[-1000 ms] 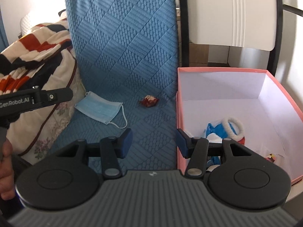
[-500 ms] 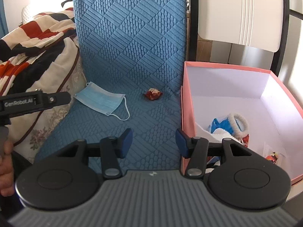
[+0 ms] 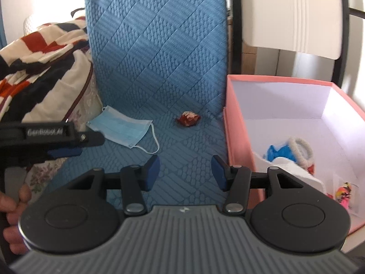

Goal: Organize soft objects
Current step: 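Approach the blue face mask with the left gripper while the right approaches the red wrapper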

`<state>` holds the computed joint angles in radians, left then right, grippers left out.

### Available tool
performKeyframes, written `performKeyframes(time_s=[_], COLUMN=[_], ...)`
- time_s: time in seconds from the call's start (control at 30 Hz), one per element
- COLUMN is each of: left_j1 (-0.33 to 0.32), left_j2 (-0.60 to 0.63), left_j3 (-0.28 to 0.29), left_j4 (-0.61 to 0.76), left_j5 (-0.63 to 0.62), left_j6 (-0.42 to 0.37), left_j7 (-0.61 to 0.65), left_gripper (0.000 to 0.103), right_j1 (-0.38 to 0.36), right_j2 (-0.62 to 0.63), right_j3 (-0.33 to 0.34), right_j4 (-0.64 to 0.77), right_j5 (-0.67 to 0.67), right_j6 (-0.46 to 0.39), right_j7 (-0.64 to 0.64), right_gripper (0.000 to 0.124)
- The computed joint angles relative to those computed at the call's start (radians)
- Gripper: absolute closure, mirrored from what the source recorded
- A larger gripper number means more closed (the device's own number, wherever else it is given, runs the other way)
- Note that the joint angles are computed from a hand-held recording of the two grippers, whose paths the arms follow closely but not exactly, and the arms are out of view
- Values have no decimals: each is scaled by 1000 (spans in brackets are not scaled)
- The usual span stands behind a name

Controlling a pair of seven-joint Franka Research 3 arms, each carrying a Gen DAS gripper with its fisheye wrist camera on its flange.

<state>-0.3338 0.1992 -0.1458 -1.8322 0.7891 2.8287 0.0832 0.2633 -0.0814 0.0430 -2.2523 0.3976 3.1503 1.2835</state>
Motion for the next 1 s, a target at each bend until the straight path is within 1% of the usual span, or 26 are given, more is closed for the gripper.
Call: performKeyframes(time_s=[0.07, 0.1, 0.13, 0.23, 0.33, 0.37, 0.5, 0.6, 0.67, 0.7, 0.8, 0.9, 1.0], left_j1=[5, 5, 7, 16, 29, 31, 38, 43, 40, 39, 48, 44, 45], left_j2=[13, 17, 24, 40, 52, 54, 69, 92, 109, 117, 148, 169, 189], left_j3=[0, 3, 5, 6, 7, 9, 17, 18, 26, 31, 32, 44, 46], left_j4=[13, 16, 23, 36, 40, 41, 47, 67, 86, 91, 114, 132, 160], left_j5=[-16, -20, -28, -70, -120, -132, -175, -211, -223, -229, -279, -302, -321], left_j6=[-2, 0, -1, -4, 5, 8, 14, 16, 12, 22, 30, 27, 13], left_j7=[8, 4, 2, 14, 31, 34, 32, 45, 48, 37, 33, 16, 23], left_gripper=[38, 38, 38, 38, 38, 38, 38, 38, 38, 38, 38, 38, 38], right_j1=[-32, -35, -26, -39, -31, -28, -36, -31, -30, -31, -33, -20, -21], right_j2=[20, 30, 41, 73, 104, 112, 142, 170, 194, 207, 254, 309, 367], right_j3=[27, 30, 24, 25, 13, 9, 32, 34, 35, 36, 36, 16, 11], right_j4=[4, 11, 21, 45, 83, 93, 141, 176, 207, 224, 289, 361, 442], right_j5=[-86, -112, -103, -216, -233, -235, -107, -75, -62, -55, -48, -83, -100], right_j6=[11, 12, 10, 14, 0, -7, -29, -25, -29, -33, -73, -103, -136], right_j7=[61, 73, 52, 122, 121, 122, 12, -20, -30, -36, -46, -38, -38], right_gripper=[71, 71, 71, 71, 71, 71, 71, 71, 71, 71, 71, 71, 71])
